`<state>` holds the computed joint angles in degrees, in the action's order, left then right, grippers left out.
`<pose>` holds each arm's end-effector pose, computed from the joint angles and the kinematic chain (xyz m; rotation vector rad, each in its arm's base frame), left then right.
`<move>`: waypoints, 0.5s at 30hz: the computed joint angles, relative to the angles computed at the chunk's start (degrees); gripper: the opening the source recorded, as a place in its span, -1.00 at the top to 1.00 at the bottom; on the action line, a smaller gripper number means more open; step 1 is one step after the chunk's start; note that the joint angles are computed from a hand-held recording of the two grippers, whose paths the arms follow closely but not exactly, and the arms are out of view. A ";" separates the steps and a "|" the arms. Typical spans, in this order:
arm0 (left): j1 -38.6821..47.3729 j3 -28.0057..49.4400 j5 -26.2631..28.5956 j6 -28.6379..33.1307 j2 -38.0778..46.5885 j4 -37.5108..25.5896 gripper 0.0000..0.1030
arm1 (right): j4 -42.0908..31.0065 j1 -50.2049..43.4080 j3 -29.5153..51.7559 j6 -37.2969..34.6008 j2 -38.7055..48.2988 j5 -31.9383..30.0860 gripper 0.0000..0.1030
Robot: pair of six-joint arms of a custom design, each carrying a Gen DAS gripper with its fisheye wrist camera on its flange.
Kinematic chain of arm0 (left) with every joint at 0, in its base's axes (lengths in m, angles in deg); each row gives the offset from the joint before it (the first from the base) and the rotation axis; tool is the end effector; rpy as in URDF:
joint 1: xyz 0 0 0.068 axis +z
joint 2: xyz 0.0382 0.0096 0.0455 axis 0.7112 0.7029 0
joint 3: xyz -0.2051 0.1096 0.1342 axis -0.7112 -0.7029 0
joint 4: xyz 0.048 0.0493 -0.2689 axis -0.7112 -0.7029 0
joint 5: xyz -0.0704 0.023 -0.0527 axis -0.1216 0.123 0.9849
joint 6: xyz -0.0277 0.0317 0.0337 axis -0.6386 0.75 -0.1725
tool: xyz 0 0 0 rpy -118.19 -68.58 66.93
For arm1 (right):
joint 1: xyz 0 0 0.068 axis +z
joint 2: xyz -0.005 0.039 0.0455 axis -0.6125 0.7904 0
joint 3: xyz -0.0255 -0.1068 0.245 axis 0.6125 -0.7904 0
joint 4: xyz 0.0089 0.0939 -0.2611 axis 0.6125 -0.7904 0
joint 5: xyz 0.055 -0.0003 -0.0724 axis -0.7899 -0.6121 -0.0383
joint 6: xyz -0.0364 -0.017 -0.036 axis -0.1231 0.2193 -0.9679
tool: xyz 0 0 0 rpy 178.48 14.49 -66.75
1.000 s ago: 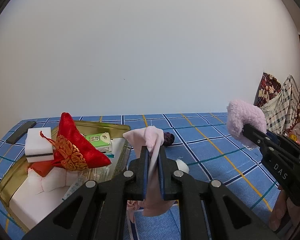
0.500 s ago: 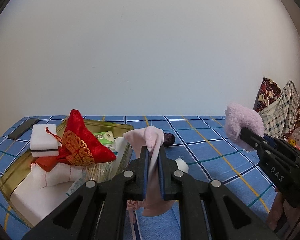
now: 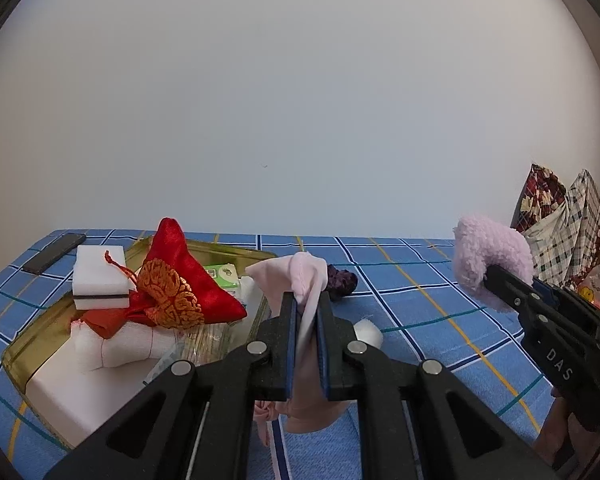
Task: Organize soft objects
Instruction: 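Carry the pink cloth and pink fluffy ball over the tin tray with both grippers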
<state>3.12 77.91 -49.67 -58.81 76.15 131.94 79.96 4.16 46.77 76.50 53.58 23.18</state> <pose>0.1531 -0.1001 0.0362 -0.4275 1.8813 0.1054 0.2306 0.1998 0.0332 -0.5389 1.7604 0.3893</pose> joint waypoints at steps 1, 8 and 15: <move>-0.02 -0.21 0.10 -0.10 0.14 0.50 0.80 | 0.11 -0.20 0.08 -0.06 0.16 -0.33 0.62; -1.30 -0.43 -1.84 -0.91 0.00 0.32 0.80 | 1.46 -0.79 0.67 -0.70 1.76 -2.06 0.62; -4.47 -1.50 -6.12 -3.22 -0.72 -0.08 0.80 | 1.72 -1.11 1.69 -1.70 2.98 -4.18 0.61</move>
